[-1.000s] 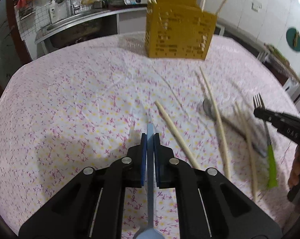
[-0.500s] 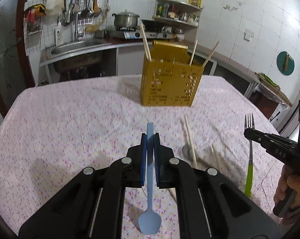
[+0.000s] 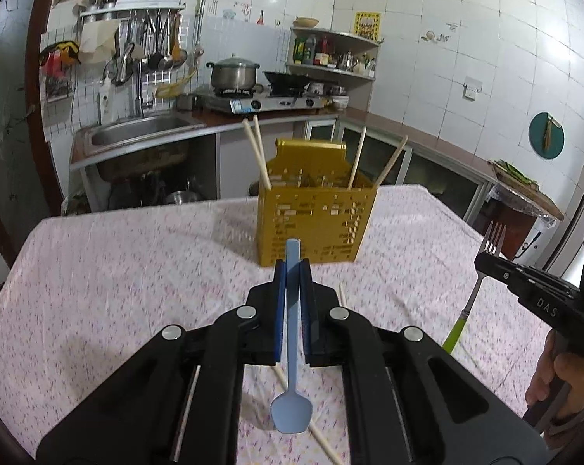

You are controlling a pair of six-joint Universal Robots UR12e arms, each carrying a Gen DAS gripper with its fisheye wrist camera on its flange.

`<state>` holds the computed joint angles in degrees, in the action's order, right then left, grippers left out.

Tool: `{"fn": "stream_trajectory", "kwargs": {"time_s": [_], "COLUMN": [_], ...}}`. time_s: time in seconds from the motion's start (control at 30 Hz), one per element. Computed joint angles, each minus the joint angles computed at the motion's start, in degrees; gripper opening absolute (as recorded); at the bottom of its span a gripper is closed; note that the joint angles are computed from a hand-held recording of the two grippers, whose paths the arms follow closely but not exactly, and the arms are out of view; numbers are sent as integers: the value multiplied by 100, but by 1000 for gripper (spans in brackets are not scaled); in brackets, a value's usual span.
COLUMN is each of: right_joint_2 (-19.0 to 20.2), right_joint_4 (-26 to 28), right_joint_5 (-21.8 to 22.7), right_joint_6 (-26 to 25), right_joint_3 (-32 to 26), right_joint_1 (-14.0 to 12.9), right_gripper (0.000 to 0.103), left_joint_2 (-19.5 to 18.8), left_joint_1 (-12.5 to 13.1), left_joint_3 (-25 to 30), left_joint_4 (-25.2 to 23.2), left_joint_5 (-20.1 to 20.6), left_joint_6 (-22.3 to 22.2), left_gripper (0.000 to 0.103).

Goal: Organize utensils
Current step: 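Lift the blue spoon toward the yellow holder while the right tool carries the fork, then lower the spoon into the holder and open the left tool while the right tool releases the fork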

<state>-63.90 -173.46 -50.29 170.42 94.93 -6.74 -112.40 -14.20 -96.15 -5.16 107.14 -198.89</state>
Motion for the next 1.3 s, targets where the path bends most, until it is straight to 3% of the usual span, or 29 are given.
{"fn": "stream_trajectory", "kwargs": {"time_s": [0.23,0.87,1.03,1.3], "right_joint_2": [200,983,1319,1668], "right_joint_4": [-690,-1032,-1026,-1014], "right_joint_5": [61,19,-45,-114], "right_joint_6": [417,863,969,939], "right_joint_3": [-303,-2058,-2643,-3028], "right_joint_1": [53,425,518,621], "right_gripper": [2,2,2,2], "left_joint_2": [-202,-945,-1258,-1560], "left_joint_1": [17,213,298,414], "left_joint_3": [387,2011,2491,2773], "left_joint_4": [128,369,242,259], "left_joint_5": [5,149,124,9], "left_joint_6": [12,844,848,788], "left_gripper": [5,5,5,5]}}
